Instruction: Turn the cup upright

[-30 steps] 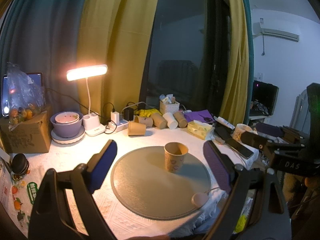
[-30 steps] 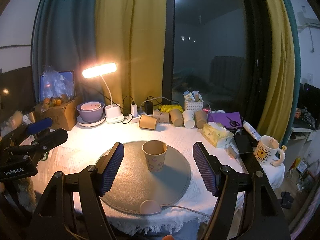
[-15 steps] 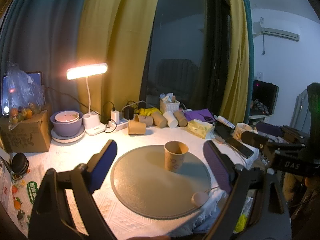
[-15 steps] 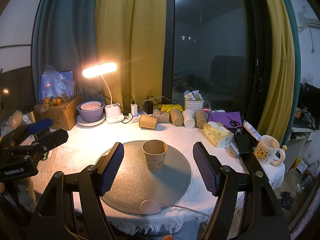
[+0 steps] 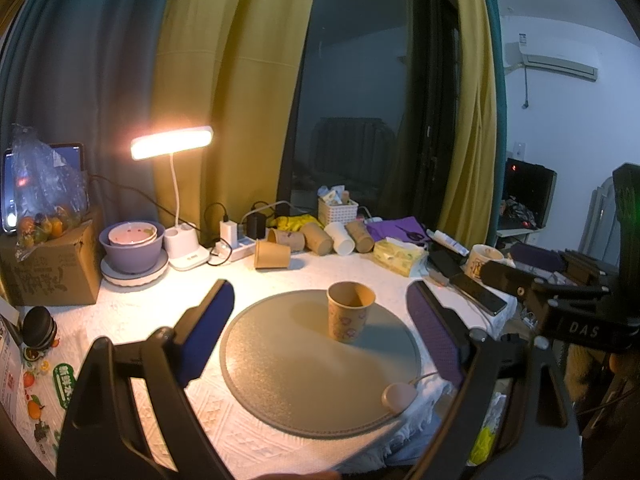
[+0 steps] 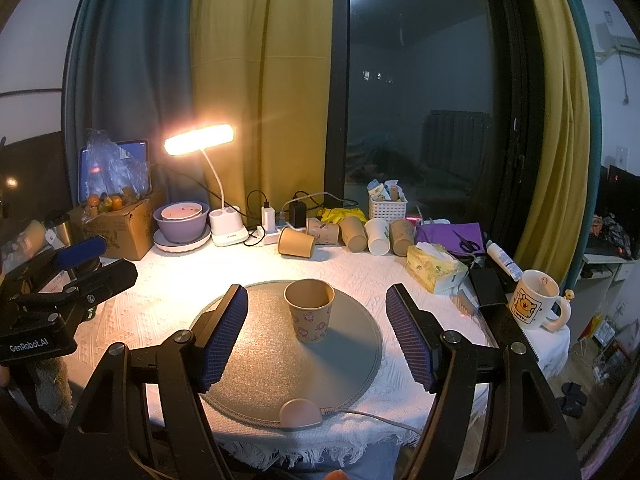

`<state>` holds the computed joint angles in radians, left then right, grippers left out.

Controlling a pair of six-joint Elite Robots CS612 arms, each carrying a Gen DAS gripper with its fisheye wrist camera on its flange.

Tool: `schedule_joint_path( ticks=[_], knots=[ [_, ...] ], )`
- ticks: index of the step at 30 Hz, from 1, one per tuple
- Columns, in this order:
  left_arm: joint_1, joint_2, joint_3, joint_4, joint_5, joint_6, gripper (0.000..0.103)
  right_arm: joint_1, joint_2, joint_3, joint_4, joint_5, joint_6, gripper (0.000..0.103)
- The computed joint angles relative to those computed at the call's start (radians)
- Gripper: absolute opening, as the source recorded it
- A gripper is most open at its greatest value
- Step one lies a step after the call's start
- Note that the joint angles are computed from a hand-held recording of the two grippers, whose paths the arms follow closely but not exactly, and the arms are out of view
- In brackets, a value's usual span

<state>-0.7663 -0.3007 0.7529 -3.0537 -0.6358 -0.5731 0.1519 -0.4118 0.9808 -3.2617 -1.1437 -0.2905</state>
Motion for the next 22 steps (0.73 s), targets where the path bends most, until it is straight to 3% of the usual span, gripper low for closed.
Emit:
schedule_joint_path(
  ticks=[22],
  knots=[
    [-0.001,0.0,-0.003,0.018,-0.032,-0.001,0.089,0.001,0.003,0.0,0.001,-0.001,0.002,0.075]
  ],
)
